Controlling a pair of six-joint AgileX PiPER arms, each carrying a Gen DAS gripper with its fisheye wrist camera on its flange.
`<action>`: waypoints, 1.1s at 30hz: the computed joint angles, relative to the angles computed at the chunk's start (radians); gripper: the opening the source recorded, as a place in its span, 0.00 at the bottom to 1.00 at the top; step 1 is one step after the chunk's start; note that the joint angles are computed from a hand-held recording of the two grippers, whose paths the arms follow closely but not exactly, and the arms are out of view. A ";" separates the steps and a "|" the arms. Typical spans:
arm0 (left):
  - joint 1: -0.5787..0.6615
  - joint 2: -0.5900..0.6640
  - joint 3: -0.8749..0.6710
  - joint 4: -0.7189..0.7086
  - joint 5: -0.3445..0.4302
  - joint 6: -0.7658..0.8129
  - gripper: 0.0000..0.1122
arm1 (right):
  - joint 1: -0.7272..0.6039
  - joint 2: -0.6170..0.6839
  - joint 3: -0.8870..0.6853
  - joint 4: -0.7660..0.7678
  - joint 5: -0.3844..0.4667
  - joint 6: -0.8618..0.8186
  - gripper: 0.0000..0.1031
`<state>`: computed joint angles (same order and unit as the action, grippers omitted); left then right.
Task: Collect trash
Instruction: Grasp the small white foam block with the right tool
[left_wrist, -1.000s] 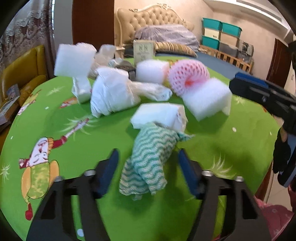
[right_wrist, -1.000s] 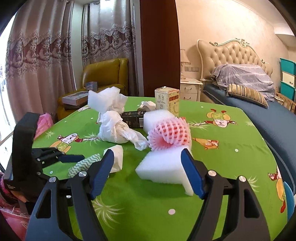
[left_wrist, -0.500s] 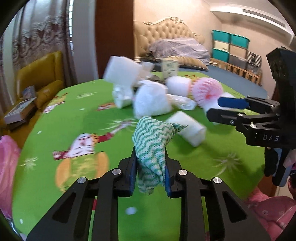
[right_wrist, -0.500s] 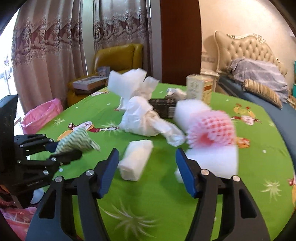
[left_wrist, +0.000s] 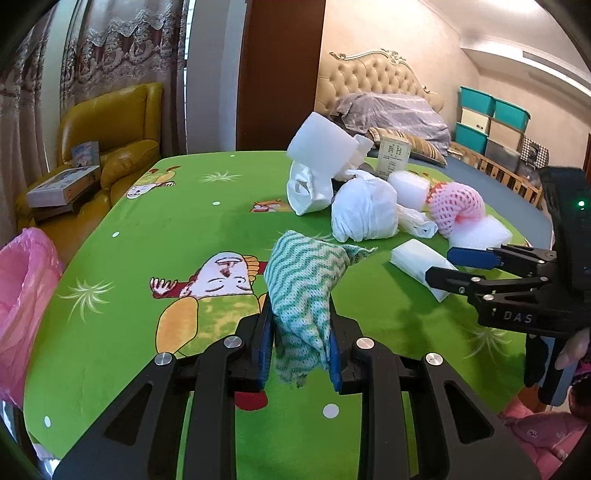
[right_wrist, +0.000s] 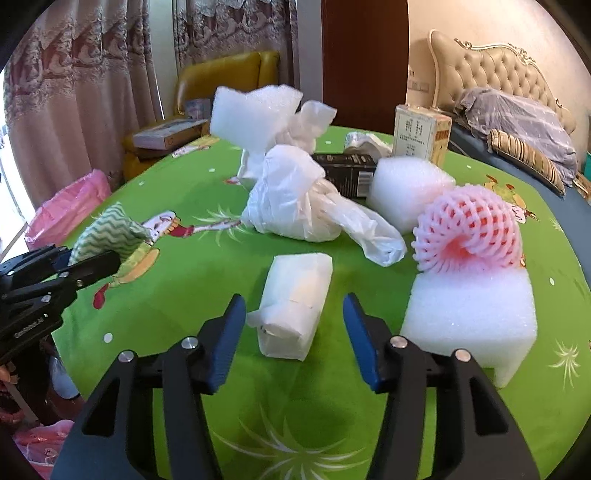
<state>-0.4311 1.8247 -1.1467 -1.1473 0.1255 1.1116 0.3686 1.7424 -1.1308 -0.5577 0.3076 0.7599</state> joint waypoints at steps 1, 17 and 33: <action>-0.006 0.000 0.000 0.023 -0.006 -0.028 0.22 | 0.003 0.007 -0.008 0.000 0.010 -0.003 0.50; -0.015 0.008 0.002 0.000 -0.031 -0.042 0.22 | 0.016 0.000 0.026 -0.187 -0.030 0.168 0.23; 0.019 -0.028 0.052 -0.400 -0.050 0.336 0.22 | 0.070 -0.037 0.060 -0.424 -0.048 0.385 0.22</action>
